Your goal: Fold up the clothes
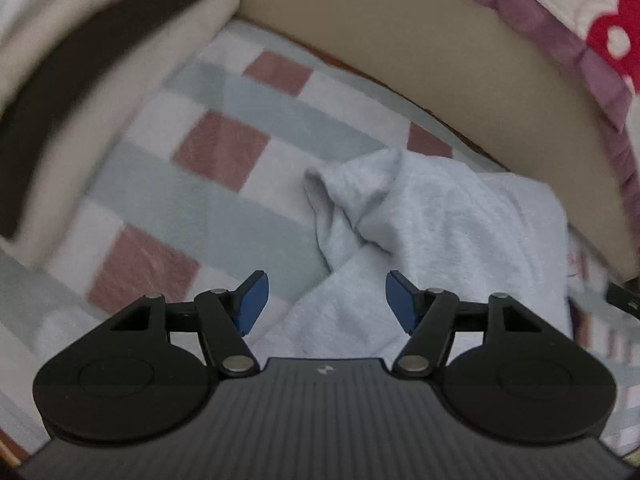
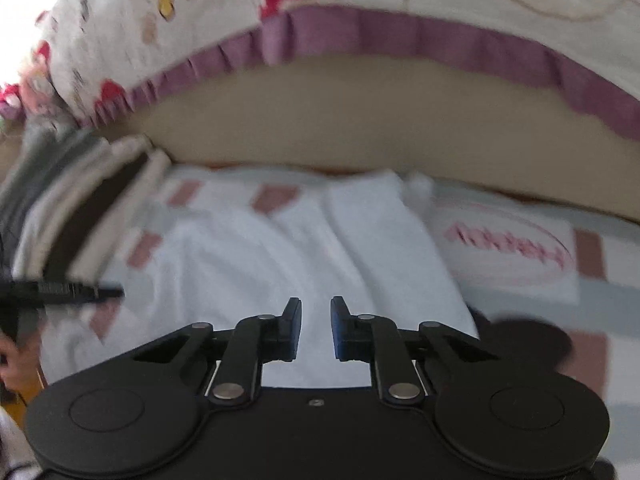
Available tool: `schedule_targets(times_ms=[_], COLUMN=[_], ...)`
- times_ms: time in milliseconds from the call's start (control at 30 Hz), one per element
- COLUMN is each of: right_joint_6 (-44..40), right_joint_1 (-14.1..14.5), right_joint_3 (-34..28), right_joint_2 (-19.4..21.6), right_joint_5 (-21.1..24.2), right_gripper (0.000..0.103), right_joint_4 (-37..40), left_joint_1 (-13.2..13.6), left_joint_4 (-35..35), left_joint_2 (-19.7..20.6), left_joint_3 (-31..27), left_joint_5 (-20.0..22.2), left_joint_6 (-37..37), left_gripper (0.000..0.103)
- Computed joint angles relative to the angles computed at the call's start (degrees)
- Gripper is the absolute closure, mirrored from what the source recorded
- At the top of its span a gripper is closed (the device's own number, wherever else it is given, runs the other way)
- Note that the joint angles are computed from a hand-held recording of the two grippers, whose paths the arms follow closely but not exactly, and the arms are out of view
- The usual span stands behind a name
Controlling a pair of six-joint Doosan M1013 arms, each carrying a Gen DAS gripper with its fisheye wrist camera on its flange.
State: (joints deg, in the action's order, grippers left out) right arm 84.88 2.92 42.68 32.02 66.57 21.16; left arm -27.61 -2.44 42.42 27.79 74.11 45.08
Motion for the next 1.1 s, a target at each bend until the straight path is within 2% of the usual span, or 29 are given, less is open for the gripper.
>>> schedule_targets(times_ms=[33, 100, 133, 167, 200, 267, 433, 467, 533, 567, 600, 633, 667, 700, 767, 800, 833, 867, 900, 933, 1067, 1100], right_joint_6=[0.2, 1.7, 2.3, 2.9, 3.9, 6.4, 13.1, 13.6, 12.6, 11.8, 11.0, 9.6, 8.0, 6.4, 5.3, 5.3, 5.1, 5.0, 4.6, 4.3, 4.1, 5.6], right_joint_1=[0.3, 0.9, 1.1, 1.4, 1.7, 2.2, 1.5, 1.1, 0.7, 0.7, 0.7, 0.7, 0.8, 0.6, -0.2, -0.8, -1.4, -1.9, -2.3, -2.4, -1.1, -1.1], right_joint_3=[0.2, -1.9, -3.3, -4.8, -6.0, -8.5, -16.3, -16.0, -13.6, -12.8, -11.4, -7.7, -3.4, 1.1, 10.6, 14.5, 17.3, 19.7, 20.9, 20.8, 18.5, 18.6], right_joint_2=[0.3, 2.2, 3.2, 4.3, 5.2, 7.1, 12.6, 12.8, 11.9, 11.6, 10.8, 8.7, 6.2, 3.5, -2.7, -5.4, -7.6, -9.7, -11.2, -11.9, -12.3, -12.3], right_joint_5=[-1.5, -1.5, -1.4, -1.3, -1.6, -2.5, 2.2, 2.1, 0.6, 0.7, 0.5, -2.3, -6.1, -10.0, -18.1, -20.8, -21.1, -20.6, -17.6, -12.3, 10.4, 13.9], right_gripper=[0.086, 0.084, 0.082, 0.073, 0.05, 0.032, 0.031, 0.032, 0.065, 0.094, 0.098, 0.099, 0.1, 0.1, 0.1, 0.1, 0.1, 0.1, 0.1, 0.1, 0.1, 0.1], right_joint_4=[-0.6, -3.3, -5.1, -6.9, -9.0, -13.5, -15.7, -13.8, -10.3, -9.3, -8.4, -7.4, -6.3, -4.2, 1.1, 4.3, 6.1, 7.2, 6.7, 3.8, -9.8, -11.0], left_joint_1=[0.5, 1.3, 1.4, 1.4, 1.5, 1.6, 2.1, 2.0, 1.8, 1.4, 1.0, 0.5, 0.0, -0.3, -0.3, -0.1, 0.0, 0.0, -0.2, -0.4, -1.8, -1.8], left_joint_4=[-1.5, -4.2, -4.0, -4.1, -4.3, -5.9, -12.3, -13.2, -14.1, -13.2, -11.5, -9.4, -7.2, -6.4, -9.2, -11.4, -13.6, -15.6, -16.5, -17.0, -14.6, -14.5], left_joint_2=[-0.6, -1.6, -1.3, -0.8, -0.1, 0.8, 1.8, 2.4, 3.6, 3.2, 3.1, 3.9, 5.0, 4.9, 3.4, 2.3, 1.2, 0.3, -0.1, -0.4, -1.9, -1.9], left_joint_3=[1.8, 5.0, 5.1, 4.5, 3.8, 3.0, 3.0, 1.9, 0.1, 1.2, 1.2, -0.7, -3.2, -3.5, -2.1, -0.9, 0.4, 1.2, 1.3, 1.0, 2.4, 2.5], left_joint_5=[-2.6, -7.8, -8.8, -9.0, -9.0, -9.8, -12.6, -11.2, -8.6, -9.8, -10.1, -8.2, -5.8, -5.6, -6.5, -6.7, -6.6, -5.4, -3.0, -0.2, 4.9, 5.1], left_joint_6=[-0.3, -0.6, 0.1, 1.2, 2.4, 4.6, 9.3, 11.0, 13.8, 14.9, 16.0, 17.4, 18.8, 19.2, 19.3, 20.0, 21.2, 22.9, 24.6, 26.3, 31.6, 31.6], left_gripper=[0.039, 0.039, 0.039, 0.039, 0.039, 0.039, 0.036, 0.036, 0.038, 0.041, 0.053, 0.089, 0.097, 0.097, 0.098, 0.098, 0.098, 0.098, 0.098, 0.098, 0.096, 0.093])
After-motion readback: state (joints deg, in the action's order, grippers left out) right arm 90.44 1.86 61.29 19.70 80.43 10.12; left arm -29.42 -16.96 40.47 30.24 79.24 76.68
